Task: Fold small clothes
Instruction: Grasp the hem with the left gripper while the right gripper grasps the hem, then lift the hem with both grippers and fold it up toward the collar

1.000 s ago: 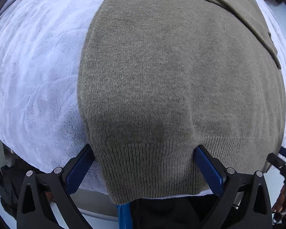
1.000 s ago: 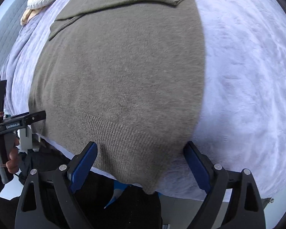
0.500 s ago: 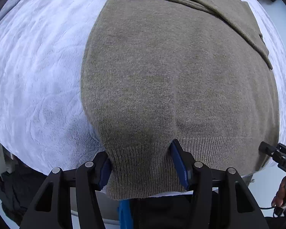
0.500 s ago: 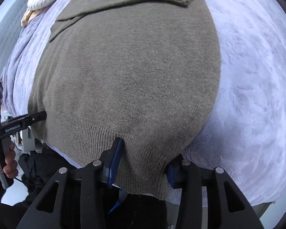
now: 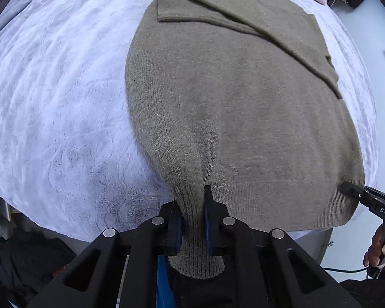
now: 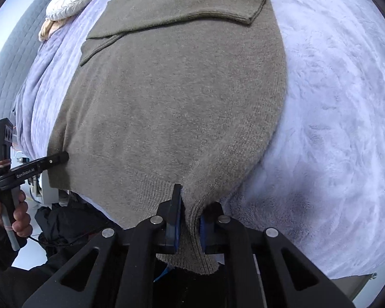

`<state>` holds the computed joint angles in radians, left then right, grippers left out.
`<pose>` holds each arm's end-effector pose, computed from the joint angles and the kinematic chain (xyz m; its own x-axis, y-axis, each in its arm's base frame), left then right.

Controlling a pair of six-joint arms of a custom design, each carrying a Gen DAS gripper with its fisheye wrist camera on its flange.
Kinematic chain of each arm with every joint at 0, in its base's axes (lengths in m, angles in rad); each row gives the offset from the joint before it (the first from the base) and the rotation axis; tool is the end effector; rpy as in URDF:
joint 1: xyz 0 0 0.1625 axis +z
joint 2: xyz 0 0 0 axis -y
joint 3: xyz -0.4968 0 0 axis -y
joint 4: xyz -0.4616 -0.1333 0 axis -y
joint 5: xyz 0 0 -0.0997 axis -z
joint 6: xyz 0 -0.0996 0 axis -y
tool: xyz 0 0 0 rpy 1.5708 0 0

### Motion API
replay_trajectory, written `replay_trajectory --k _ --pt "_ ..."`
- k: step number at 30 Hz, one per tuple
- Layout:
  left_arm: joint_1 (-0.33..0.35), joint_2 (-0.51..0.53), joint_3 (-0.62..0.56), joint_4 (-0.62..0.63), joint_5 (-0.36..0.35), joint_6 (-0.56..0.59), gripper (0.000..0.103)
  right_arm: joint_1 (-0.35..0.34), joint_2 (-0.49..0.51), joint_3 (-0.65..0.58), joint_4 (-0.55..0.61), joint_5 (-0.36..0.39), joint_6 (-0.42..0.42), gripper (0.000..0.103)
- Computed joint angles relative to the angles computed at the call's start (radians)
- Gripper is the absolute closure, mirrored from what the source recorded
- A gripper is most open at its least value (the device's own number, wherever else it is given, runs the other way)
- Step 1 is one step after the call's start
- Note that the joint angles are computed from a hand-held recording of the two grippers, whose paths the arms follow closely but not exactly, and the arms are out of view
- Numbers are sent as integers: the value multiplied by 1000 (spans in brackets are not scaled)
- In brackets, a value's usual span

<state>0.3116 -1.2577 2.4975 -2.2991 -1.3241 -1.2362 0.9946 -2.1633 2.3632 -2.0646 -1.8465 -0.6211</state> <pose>-0.2779 -0.2551 0.0656 -0.8443 0.0626 -0.5323 0.0992 0.9942 -0.0404 -0.0734 -0.3079 0.4201 -0.9247 0.0131 0.3805 -0.0205 0.9963 -0.0840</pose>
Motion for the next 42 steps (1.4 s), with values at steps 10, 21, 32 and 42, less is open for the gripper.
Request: replay_trajectory --k 10,21,32,42 --pt "-40 -110 -49 108 47 -35 89 34 -13 -70 36 179 25 92" --pt "-35 -135 -149 197 210 -65 90 93 3 -144 18 245 70 92" --pt "55 -113 -214 154 287 -20 96 207 113 -215 -95 181 221 92" --pt "134 -64 -284 100 329 71 96 302 227 -304 -163 131 312 92"
